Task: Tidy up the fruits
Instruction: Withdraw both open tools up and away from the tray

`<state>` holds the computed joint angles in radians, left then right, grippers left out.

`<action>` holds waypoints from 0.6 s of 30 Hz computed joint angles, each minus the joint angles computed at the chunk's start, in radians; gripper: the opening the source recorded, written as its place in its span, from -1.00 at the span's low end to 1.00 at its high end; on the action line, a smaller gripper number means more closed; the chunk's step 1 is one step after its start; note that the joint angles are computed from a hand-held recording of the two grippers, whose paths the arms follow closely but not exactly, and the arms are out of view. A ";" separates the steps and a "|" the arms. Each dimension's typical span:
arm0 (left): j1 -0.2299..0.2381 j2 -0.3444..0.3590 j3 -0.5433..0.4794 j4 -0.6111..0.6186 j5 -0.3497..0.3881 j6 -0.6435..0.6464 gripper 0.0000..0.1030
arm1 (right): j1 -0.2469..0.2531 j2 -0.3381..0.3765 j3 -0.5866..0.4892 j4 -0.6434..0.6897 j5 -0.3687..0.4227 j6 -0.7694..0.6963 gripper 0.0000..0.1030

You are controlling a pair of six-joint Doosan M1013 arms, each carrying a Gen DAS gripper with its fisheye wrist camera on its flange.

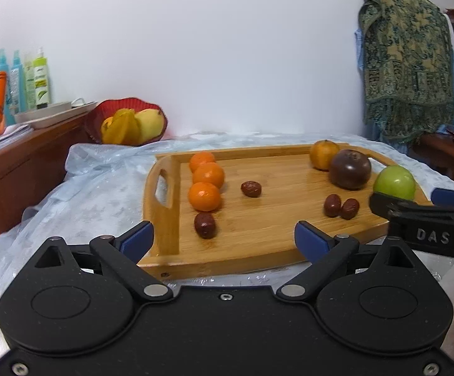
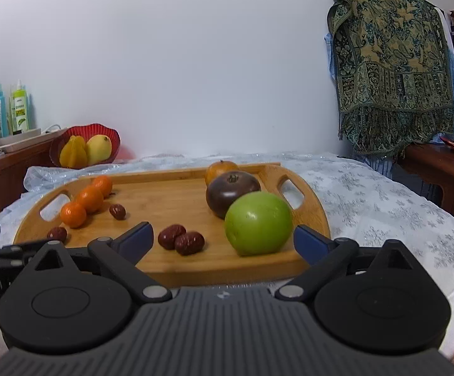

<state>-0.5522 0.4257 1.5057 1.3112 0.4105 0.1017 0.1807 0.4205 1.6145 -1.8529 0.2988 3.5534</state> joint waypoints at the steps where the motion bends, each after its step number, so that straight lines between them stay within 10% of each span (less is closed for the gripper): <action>1: 0.002 -0.001 0.001 -0.019 -0.005 0.010 0.87 | 0.000 -0.002 0.004 0.001 0.000 -0.002 0.98; 18: 0.022 0.018 -0.033 -0.471 0.047 0.349 0.88 | 0.015 0.016 -0.012 0.404 0.048 -0.409 1.00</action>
